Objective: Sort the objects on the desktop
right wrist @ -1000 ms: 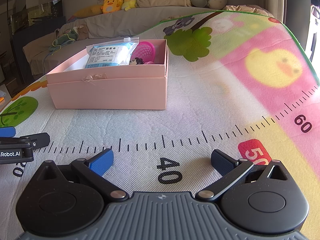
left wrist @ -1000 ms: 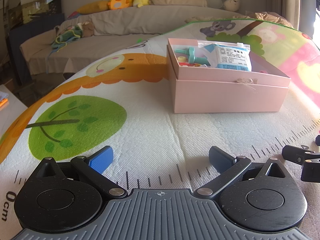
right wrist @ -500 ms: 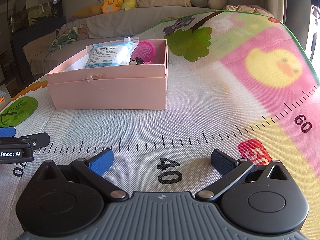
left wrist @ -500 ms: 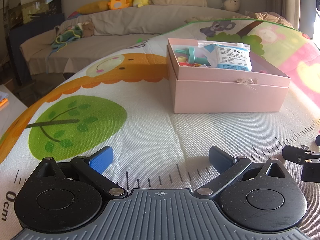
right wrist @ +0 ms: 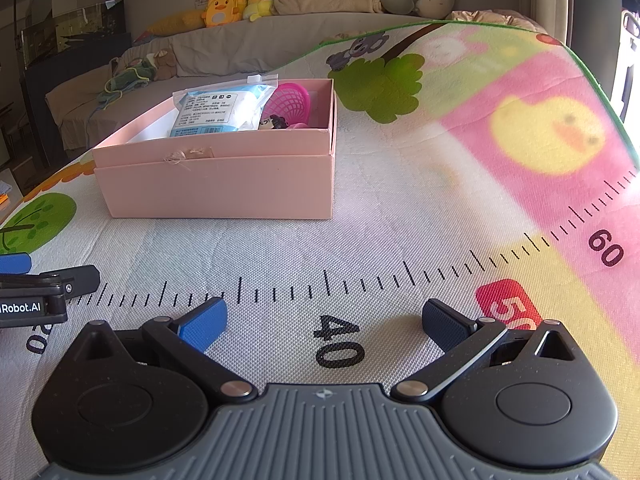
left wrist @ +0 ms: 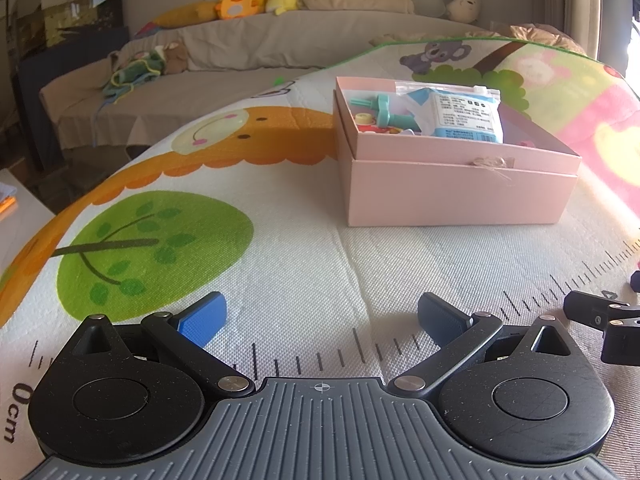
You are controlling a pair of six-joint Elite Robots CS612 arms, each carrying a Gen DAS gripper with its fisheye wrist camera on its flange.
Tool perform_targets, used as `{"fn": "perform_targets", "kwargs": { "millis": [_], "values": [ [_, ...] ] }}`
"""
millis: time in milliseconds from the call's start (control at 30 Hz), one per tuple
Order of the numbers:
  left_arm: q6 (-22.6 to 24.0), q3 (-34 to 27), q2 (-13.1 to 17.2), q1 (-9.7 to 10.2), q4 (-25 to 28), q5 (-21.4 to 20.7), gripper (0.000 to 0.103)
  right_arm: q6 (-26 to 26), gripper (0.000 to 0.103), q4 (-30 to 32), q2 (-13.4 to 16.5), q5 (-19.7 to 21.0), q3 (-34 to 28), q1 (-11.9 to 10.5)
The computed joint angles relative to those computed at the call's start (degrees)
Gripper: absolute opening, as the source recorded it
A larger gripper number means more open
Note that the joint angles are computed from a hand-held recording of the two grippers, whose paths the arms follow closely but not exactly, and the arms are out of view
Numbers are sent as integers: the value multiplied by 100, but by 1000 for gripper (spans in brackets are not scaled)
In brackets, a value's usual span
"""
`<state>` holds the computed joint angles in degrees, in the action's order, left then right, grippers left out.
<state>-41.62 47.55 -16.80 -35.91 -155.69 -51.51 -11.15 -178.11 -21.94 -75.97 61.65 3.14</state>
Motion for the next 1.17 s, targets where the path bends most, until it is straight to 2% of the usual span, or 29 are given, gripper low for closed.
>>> {"fn": "perform_targets", "kwargs": {
  "millis": [133, 200, 333, 1167],
  "values": [
    [-30, 154, -131, 16, 76, -289, 103, 1, 103, 0, -2, 2, 2, -1],
    [18, 192, -148, -20, 123, -192, 103, 0, 103, 1, -2, 1, 2, -1],
    [25, 233, -174, 3, 71, -322, 103, 0, 103, 2, -2, 1, 1, -1],
    [74, 255, -175, -9, -2, -289, 103, 0, 103, 4, 0, 3, -4, -3]
  ]
}}
